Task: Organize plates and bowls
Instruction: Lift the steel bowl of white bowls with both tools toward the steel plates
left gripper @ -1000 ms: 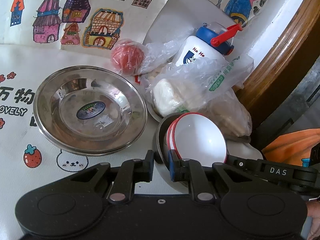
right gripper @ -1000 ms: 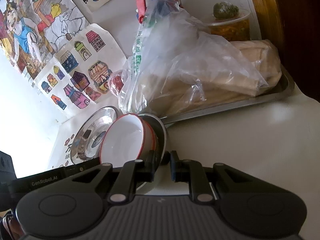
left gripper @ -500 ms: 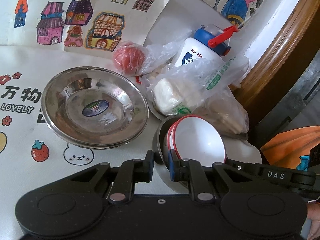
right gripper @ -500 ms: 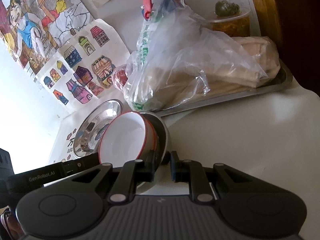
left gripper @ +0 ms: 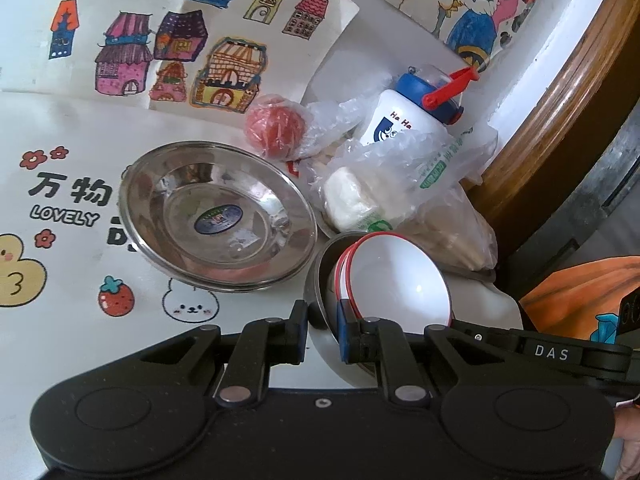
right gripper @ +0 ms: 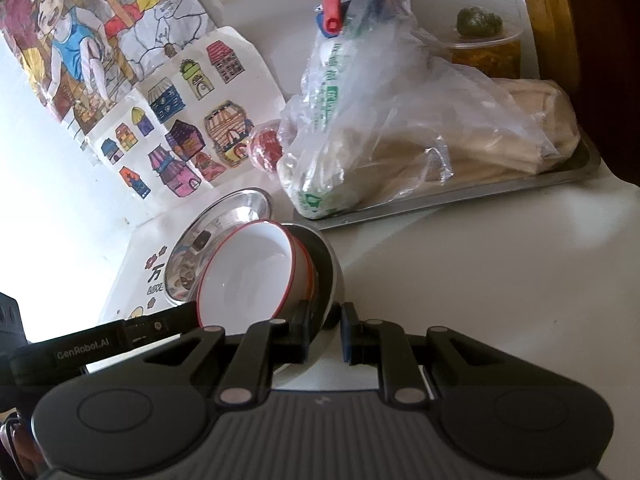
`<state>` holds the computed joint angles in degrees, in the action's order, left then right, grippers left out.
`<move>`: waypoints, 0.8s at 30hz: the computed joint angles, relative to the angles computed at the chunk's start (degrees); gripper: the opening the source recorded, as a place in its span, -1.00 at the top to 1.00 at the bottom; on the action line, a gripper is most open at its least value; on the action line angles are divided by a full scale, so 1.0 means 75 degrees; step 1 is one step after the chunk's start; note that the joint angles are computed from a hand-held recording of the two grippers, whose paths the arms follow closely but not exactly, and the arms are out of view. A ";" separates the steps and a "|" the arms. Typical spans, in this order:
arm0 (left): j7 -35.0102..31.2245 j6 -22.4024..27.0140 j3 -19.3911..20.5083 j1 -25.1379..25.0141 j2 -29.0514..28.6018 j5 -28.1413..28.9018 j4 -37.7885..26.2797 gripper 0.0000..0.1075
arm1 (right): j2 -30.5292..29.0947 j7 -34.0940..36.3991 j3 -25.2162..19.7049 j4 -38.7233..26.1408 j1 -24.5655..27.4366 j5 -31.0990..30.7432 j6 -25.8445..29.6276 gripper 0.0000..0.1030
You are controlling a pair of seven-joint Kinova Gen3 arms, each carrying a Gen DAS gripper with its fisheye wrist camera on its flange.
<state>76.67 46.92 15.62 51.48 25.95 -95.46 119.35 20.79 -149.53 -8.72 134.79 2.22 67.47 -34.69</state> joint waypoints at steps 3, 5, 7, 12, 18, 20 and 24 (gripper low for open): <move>0.0053 0.0071 0.0023 0.0048 -0.0054 0.0031 0.0087 0.72 | -0.0067 0.0081 -0.0021 0.0063 -0.0063 -0.0108 0.0029 0.67; 0.0077 0.0116 0.0041 0.0075 -0.0082 0.0058 0.0122 0.72 | -0.0121 0.0139 -0.0041 0.0108 -0.0117 -0.0200 0.0065 0.67; 0.0118 0.0166 0.0057 0.0109 -0.0109 0.0064 0.0168 0.72 | -0.0169 0.0199 -0.0056 0.0157 -0.0138 -0.0265 0.0071 0.67; 0.0205 0.0334 0.0108 0.0200 -0.0179 0.0094 0.0270 0.72 | -0.0306 0.0346 -0.0092 0.0280 -0.0190 -0.0436 0.0067 0.67; 0.0165 0.0529 0.0159 0.0308 -0.0294 0.0225 0.0340 0.72 | -0.0473 0.0381 -0.0111 0.0352 -0.0258 -0.0492 0.0064 0.67; 0.0176 0.0576 0.0167 0.0328 -0.0343 0.0250 0.0378 0.72 | -0.0520 0.0374 -0.0123 0.0352 -0.0324 -0.0533 0.0097 0.67; 0.0147 0.0678 0.0186 0.0351 -0.0427 0.0337 0.0448 0.72 | -0.0558 0.0355 -0.0172 0.0282 -0.0473 -0.0590 0.0200 0.66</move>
<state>77.77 52.00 17.02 54.11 22.75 -92.93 122.71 16.61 -146.87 -10.01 136.91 -1.33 63.04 -33.19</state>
